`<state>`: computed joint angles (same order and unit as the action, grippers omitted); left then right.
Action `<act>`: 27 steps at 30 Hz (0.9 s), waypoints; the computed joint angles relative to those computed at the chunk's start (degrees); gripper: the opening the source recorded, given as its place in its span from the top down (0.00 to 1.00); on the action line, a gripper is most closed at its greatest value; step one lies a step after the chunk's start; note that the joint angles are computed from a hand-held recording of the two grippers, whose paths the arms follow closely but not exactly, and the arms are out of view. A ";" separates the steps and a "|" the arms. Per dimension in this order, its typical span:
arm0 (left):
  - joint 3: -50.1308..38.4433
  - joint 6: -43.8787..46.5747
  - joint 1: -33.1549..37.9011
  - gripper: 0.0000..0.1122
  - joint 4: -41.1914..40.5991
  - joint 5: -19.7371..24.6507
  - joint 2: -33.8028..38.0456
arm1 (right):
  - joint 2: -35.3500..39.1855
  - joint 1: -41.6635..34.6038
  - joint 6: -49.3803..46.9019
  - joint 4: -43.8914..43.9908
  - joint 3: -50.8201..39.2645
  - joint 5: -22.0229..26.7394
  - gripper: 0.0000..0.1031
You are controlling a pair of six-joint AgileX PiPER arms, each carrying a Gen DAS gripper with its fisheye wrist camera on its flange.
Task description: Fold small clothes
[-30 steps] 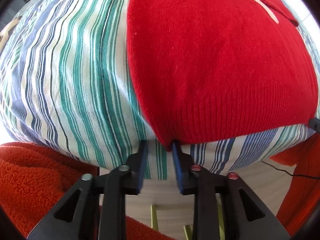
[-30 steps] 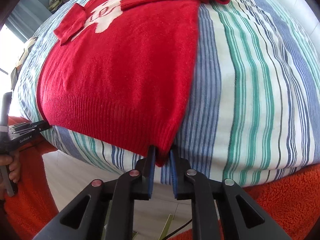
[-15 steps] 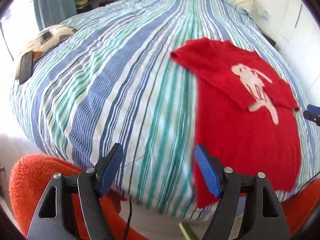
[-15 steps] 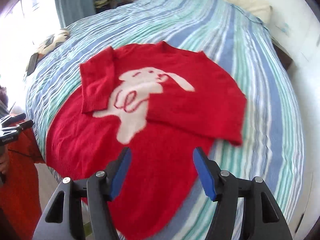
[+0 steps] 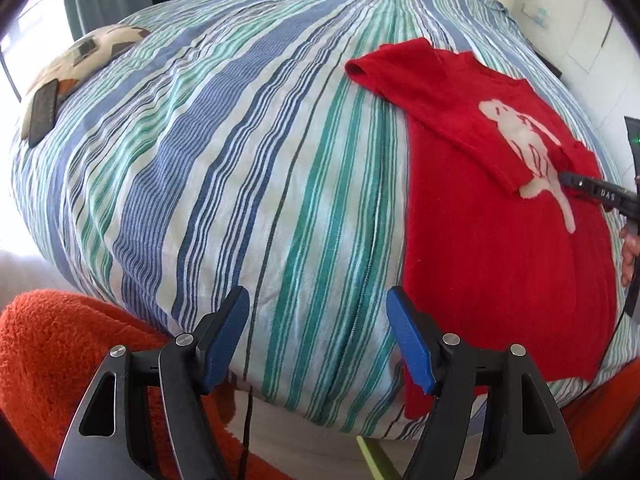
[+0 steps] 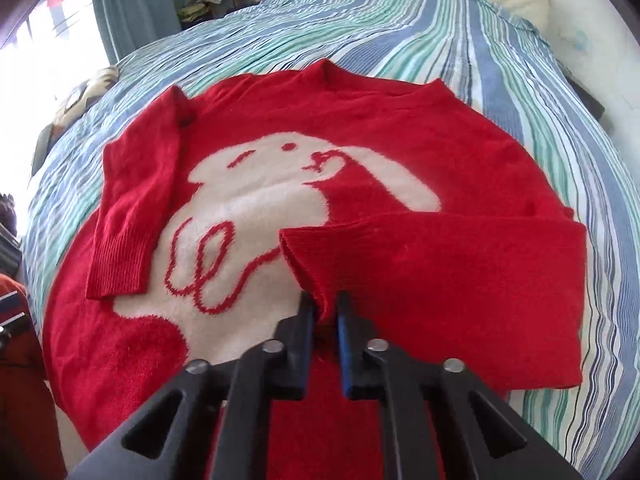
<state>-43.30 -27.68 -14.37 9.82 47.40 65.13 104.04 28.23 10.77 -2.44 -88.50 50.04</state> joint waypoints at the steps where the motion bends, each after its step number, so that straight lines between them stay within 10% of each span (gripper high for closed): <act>1: -0.13 -0.55 -0.56 0.35 0.55 -0.03 0.26 | -1.46 -1.17 -0.20 1.44 0.98 -0.78 0.92; 8: 0.42 0.41 1.84 0.35 -0.98 -0.31 0.28 | -14.01 -13.20 -1.45 10.08 7.44 -3.71 0.92; 16: 0.88 2.41 4.47 0.35 -3.49 -0.60 0.27 | -24.90 -48.53 -15.19 28.72 19.03 -0.85 0.92; 21: 0.46 -0.18 1.66 0.35 -0.84 -0.26 1.95 | -23.97 -71.38 -24.07 40.98 27.84 -0.24 0.92; 27: -0.07 -5.78 -4.26 0.35 4.99 0.70 3.87 | -20.92 -81.51 -38.83 57.91 34.06 3.49 0.88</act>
